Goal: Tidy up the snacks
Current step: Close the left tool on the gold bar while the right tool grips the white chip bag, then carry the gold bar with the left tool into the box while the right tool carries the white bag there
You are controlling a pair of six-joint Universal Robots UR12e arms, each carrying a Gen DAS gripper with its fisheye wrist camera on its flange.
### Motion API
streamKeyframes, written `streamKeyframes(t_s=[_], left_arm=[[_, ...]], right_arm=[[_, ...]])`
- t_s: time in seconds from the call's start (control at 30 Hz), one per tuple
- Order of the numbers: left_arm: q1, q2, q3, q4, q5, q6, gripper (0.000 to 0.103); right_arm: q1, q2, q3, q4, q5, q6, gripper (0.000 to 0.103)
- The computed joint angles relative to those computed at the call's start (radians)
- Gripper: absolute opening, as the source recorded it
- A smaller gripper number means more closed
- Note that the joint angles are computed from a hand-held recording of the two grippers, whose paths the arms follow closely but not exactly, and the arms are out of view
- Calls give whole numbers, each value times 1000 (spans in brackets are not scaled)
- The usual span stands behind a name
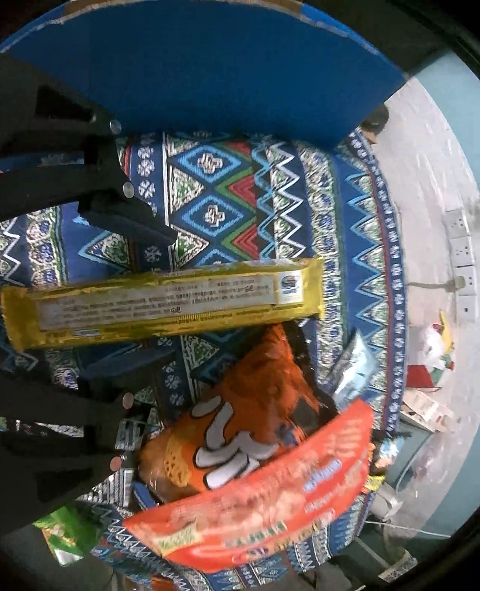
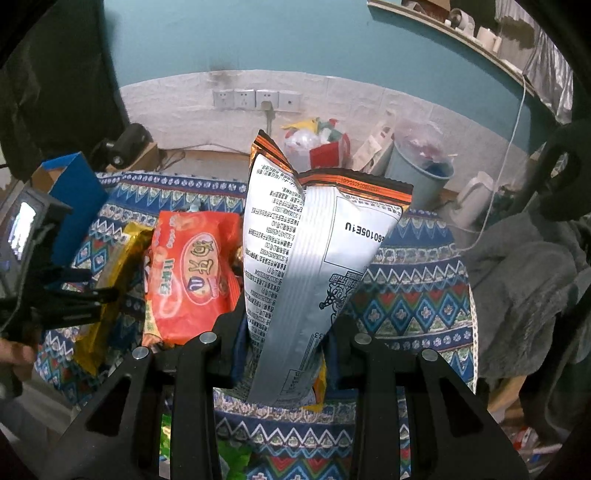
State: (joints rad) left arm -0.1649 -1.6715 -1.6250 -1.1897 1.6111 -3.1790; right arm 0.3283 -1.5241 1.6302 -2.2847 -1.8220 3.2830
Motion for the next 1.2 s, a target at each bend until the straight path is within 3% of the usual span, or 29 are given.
streamKeyframes(t_s=[0.17,0.2,0.27,0.43,0.87,1.2], left_arm=[[-6,-18,4,4,13,14,58],[-6,-20,4,6,8,23,55],[-11,-23,2,17,20,43,38],[-11,-21,0,28,7,46,31],[-1,47,-22,76,-2,55,29],[47,129,-59,163,-49,97,29]], right_arm=[[-8,1,2,3,25,2,32],[-9,2,1,2,28,1,32],[-9,2,0,0,33,0,32],[-6,5,-5,-4,39,-7,32],[19,21,-33,-13,34,-30,32],[47,47,-70,-16,43,-48,32]])
